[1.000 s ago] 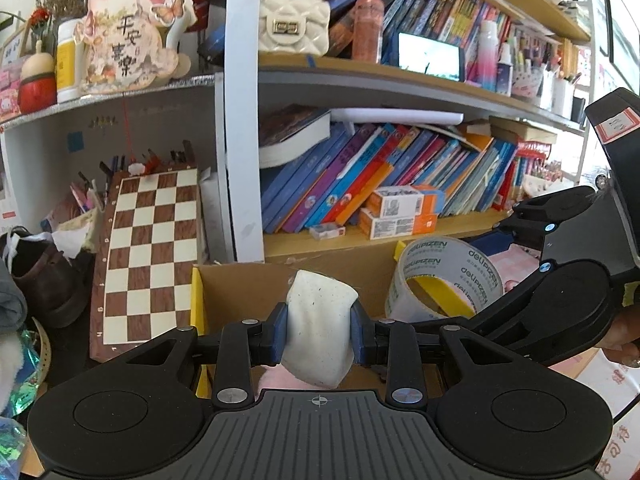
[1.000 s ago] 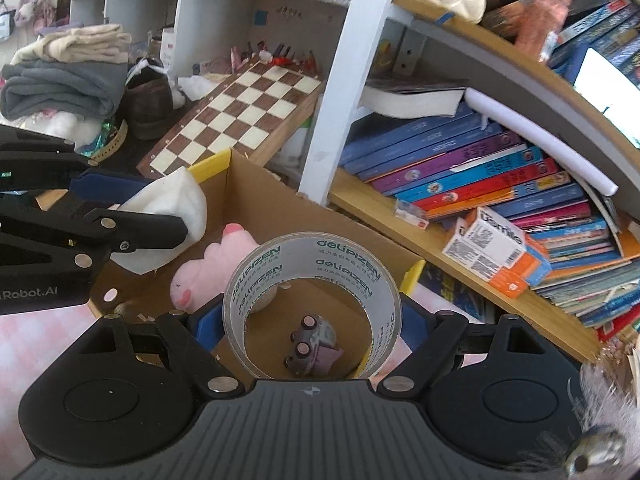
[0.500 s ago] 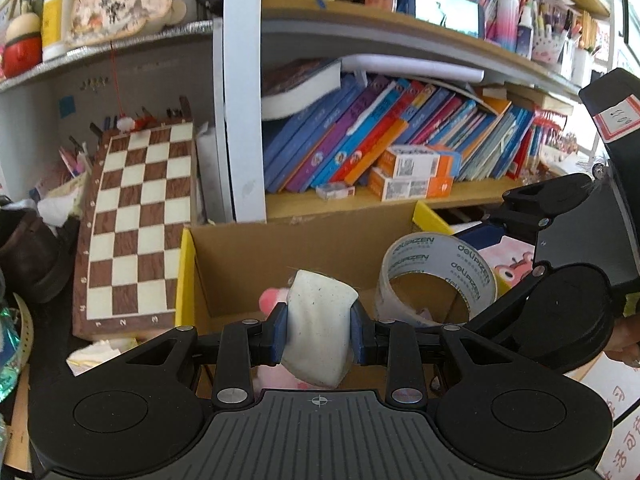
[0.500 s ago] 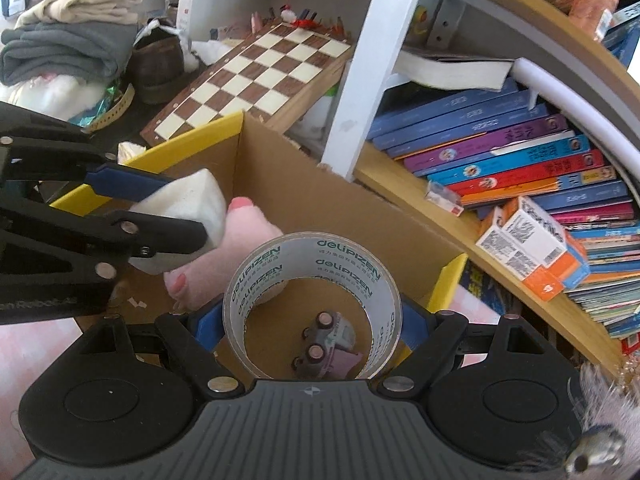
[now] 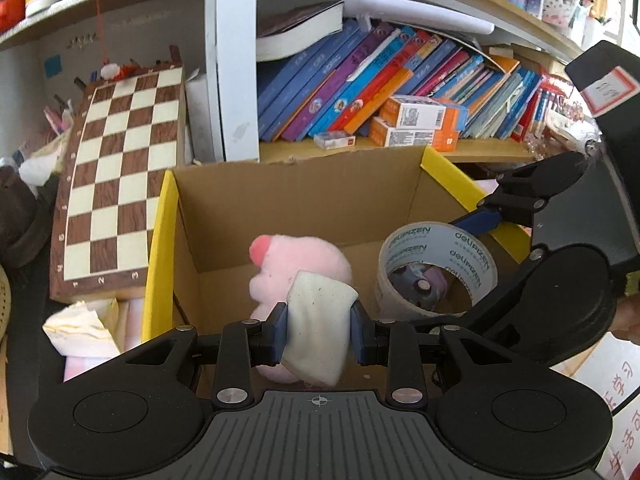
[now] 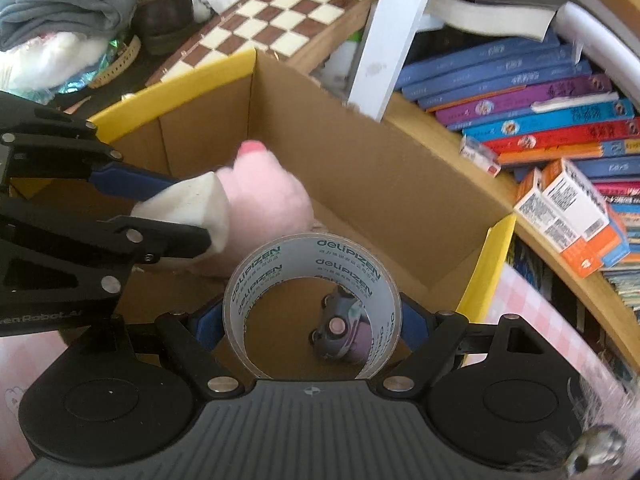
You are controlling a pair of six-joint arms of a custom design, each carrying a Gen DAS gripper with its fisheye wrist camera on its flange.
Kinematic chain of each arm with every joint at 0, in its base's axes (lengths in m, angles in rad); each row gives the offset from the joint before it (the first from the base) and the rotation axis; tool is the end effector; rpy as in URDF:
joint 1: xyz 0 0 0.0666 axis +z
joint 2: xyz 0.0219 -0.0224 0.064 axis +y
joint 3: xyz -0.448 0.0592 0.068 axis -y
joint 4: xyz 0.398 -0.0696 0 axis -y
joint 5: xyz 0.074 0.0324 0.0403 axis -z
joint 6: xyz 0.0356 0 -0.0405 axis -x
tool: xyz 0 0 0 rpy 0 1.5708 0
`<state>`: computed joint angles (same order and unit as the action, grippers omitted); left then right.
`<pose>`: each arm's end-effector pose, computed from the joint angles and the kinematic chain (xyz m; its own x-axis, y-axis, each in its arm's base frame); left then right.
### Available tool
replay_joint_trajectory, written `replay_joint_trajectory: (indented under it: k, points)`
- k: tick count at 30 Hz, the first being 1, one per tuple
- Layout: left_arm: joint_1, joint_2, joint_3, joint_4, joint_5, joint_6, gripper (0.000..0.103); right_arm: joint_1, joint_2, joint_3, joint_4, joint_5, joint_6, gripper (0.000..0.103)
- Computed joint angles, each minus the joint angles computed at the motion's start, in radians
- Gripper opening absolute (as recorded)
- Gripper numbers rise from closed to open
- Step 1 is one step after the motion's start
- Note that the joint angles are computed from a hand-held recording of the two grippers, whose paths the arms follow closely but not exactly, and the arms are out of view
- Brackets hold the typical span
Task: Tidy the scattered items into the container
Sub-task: 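Lower the white block into the box with the left tool while the right tool lowers the tape, then open the left tool to drop the white block while the right tool releases the tape roll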
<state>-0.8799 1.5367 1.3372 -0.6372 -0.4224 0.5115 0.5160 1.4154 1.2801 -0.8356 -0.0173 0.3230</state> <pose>0.3524 -0.4039 0.4226 -0.6710 0.1108 -0.7332 0.2288 0.9715 -0.0625 0.4138 0.2350 0.4395 -0.5215 -0.6607 -0.5399 -0.7038 0.6909 -0.1657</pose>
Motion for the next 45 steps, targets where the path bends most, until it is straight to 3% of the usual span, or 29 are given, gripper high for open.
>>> replay_joint_trajectory:
  k: [14,34,40,43,45]
  points:
    - [0.004,0.007,0.003,-0.006,-0.001,0.005,0.034,0.004,0.038,0.046,-0.075,-0.003,0.038,0.084]
    - [0.008,0.003,0.003,-0.005,-0.002,0.008,0.038,0.006,0.028,0.033,-0.056,0.006,0.021,0.084]
    - [-0.001,-0.012,0.005,-0.005,-0.025,0.021,0.048,0.009,0.013,0.023,-0.036,0.029,0.002,0.09]
    - [-0.011,-0.018,0.01,-0.016,-0.075,0.038,0.069,0.011,-0.002,0.015,-0.019,0.044,0.001,0.091]
    - [-0.015,-0.026,0.008,-0.018,-0.097,0.047,0.072,0.007,-0.016,0.01,-0.011,0.035,-0.009,0.092]
